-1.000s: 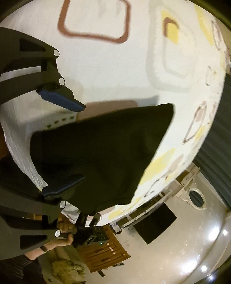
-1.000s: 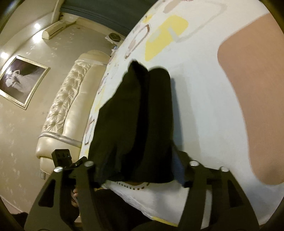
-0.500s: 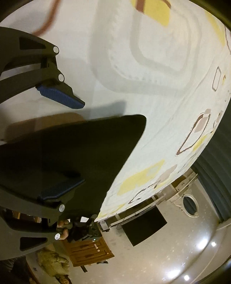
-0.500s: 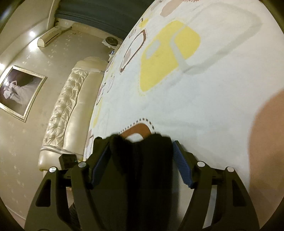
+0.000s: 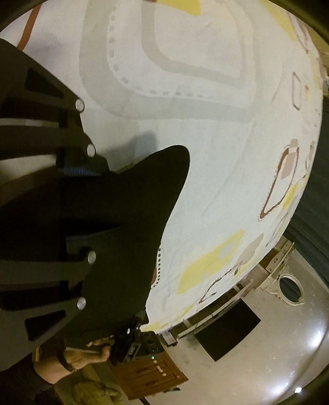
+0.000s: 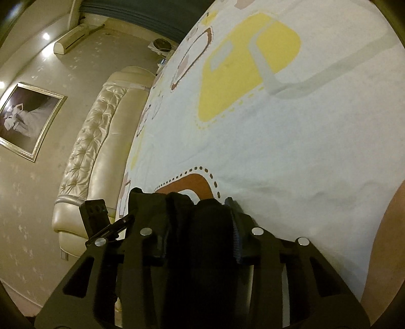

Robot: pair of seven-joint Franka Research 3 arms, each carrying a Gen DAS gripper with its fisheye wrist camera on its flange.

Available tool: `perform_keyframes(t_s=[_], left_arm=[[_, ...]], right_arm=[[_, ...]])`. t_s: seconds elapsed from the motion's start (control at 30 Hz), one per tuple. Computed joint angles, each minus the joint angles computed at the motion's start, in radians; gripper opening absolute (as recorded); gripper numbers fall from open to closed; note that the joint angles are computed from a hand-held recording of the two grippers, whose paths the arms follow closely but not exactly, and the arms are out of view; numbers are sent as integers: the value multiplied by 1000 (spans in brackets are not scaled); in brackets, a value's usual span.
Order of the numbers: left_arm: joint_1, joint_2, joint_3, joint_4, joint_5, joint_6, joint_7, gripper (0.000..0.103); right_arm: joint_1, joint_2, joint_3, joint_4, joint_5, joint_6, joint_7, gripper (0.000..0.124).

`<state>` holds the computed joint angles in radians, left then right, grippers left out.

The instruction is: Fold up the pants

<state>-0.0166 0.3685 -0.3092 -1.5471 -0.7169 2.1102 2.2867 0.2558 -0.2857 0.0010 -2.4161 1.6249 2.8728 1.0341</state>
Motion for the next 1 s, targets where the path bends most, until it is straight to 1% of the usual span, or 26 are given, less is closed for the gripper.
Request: perform_keyframes(t_s=[0.1,0.2,0.27,0.43,0.53,0.67,0.83,0.93,1.0], left_arm=[[-10,-7,1,-4,14,26,-11,25],[-19,-21,4,-9,39,49,-9,23],[-23,-29,2,-9,48,63,0,22],[-41,-17,3,20,80,91,-16,21],[-52,19,2,71,111,100,-54,21],[-68,99,-3,189,174,93,-131,21],[-96,219,-12,376,272,75,-215,21],[-124,316,-14,532,336,48,-268,21],[-154,394,-8,661,386,14,-310,21]], right_arm=[[9,-6,18,3,6,45,-7,32],[17,-16,27,12,42,77,-49,31],[17,-20,31,19,49,87,-70,31],[16,-12,23,39,15,87,-55,30],[13,15,18,80,57,89,-101,30],[-4,75,13,146,44,82,-95,30],[-27,164,1,247,1,66,-61,29],[-45,218,-6,312,-34,55,-32,29],[-57,249,-6,345,-50,53,-16,29]])
